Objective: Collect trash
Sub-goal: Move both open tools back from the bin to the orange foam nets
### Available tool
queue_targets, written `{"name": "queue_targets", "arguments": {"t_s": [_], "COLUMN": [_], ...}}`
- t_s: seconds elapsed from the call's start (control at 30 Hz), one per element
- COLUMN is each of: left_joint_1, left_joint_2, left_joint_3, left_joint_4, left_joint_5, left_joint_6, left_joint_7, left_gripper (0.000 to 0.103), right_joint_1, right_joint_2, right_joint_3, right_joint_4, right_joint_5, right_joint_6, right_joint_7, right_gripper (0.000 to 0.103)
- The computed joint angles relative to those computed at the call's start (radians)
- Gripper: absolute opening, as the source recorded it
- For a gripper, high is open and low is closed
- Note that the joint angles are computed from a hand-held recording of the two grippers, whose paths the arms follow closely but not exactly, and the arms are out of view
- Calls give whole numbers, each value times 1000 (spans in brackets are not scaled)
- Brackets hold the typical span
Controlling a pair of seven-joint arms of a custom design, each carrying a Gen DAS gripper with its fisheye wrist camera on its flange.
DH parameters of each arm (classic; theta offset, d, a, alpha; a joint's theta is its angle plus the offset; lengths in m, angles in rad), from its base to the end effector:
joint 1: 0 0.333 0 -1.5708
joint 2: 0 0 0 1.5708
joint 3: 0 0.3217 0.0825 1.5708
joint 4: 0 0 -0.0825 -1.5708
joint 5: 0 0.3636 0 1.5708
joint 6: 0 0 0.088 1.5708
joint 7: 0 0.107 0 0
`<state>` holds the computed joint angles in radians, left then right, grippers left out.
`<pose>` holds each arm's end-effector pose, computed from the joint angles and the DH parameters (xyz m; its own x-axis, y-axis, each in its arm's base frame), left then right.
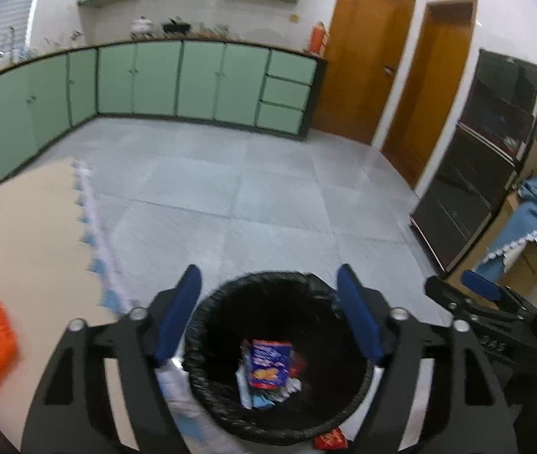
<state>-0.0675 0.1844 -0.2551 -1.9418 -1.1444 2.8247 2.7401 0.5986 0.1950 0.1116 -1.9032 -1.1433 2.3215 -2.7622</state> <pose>0.5979 -0.1425 0.4634 -0.5328 -0.8249 0.1889 -0.5885 0.2008 -0.7832 0.4785 0.3847 0.4456 -0.4023 -0.8963 -0.1865 -0.5155 0.3902 -0.7629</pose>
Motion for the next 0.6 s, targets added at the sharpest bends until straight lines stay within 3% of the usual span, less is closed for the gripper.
{"name": "queue_targets", "arguments": {"t_s": [0.17,0.4,0.6], "left_joint_1": [29,49,81], "left_joint_2": [-66,-144,-170], "left_joint_3": [27,92,147], "left_joint_4": [-44,-99,-114], "left_joint_5": [-94,-210,-197], "left_joint_6": [45,104,110], "left_joint_7": [88,217,182], "left_gripper": [80,85,86], "right_joint_1": [22,72,132], "right_joint_2": [9,99,231], "right_joint_3": [7,0,-38], "right_joint_4": [44,206,414], "right_joint_5": [-36,-59,-22], "right_joint_6": [-19,-10,28], "right_joint_7": [7,-60,-188], "right_gripper": [96,97,97]}}
